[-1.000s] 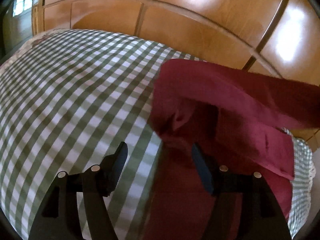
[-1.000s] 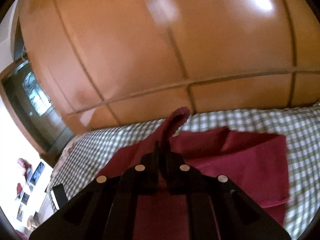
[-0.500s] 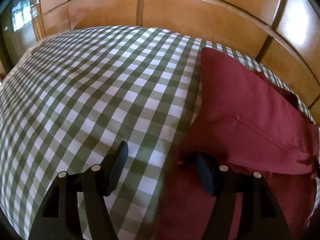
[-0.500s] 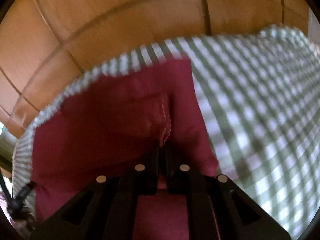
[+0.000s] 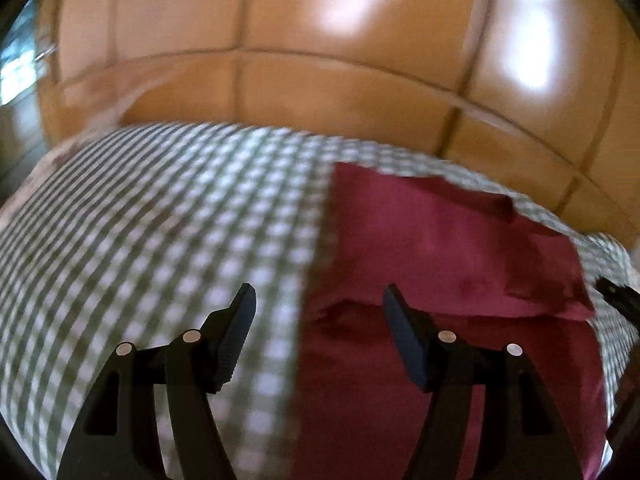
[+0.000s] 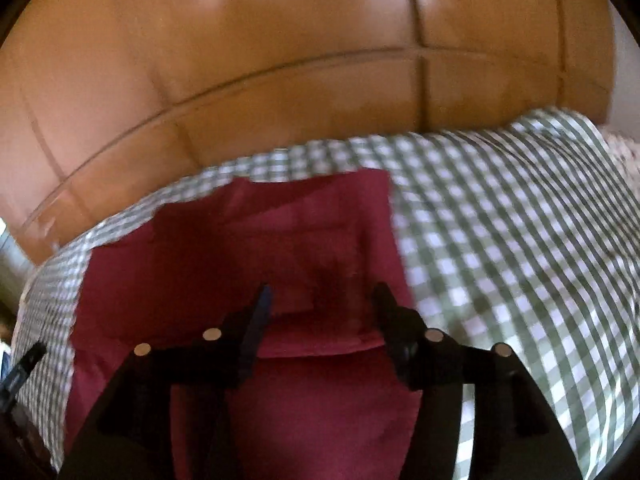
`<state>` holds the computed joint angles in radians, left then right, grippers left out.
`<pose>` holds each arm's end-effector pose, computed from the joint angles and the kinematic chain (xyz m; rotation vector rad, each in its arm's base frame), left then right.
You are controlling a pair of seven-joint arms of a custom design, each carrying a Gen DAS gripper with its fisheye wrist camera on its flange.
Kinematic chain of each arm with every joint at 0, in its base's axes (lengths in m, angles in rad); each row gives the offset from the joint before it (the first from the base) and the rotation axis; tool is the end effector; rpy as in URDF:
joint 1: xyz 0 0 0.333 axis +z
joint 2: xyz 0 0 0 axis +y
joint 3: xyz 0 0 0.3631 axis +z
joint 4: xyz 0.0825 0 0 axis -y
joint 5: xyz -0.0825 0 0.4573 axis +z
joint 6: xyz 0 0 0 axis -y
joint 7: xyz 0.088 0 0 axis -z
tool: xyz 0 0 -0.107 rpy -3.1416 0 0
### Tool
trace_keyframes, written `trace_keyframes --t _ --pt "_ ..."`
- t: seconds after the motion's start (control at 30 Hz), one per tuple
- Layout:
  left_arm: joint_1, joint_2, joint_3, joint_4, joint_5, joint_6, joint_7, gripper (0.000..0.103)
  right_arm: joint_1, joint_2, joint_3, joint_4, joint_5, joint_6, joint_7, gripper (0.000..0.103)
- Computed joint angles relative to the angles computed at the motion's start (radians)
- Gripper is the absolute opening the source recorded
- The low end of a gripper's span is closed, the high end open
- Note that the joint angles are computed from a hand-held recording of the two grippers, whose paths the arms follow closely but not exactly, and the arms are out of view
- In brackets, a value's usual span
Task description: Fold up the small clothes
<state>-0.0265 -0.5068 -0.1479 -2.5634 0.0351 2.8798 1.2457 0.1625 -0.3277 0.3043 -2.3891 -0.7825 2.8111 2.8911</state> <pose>0.4696 -0.0909 0.5388 -1.8641 1.6729 -0.8660 0.4602 0.2813 0.5181 -1.5091 1.7971 -0.6574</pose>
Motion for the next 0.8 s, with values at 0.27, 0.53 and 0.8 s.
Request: trace_keyframes --t 0.27,0.53,0.8 --pt "-0.056 0.212 0.001 0.128 -0.015 -0.133 0.087 0.067 0.037 0.160 -0.003 0.074 -0.197 -0.056 0.109 0.073" --pt "-0.100 0.150 0.104 0.112 -0.270 -0.051 0.179 0.066 0.103 0.170 -0.076 0.075 -0.295 -0.046 0.192 0.075" --pt "-0.007 0.271 0.030 0.251 -0.130 -0.027 0.089 0.065 0.126 0.164 -0.094 0.072 -0.306 -0.051 0.201 0.076"
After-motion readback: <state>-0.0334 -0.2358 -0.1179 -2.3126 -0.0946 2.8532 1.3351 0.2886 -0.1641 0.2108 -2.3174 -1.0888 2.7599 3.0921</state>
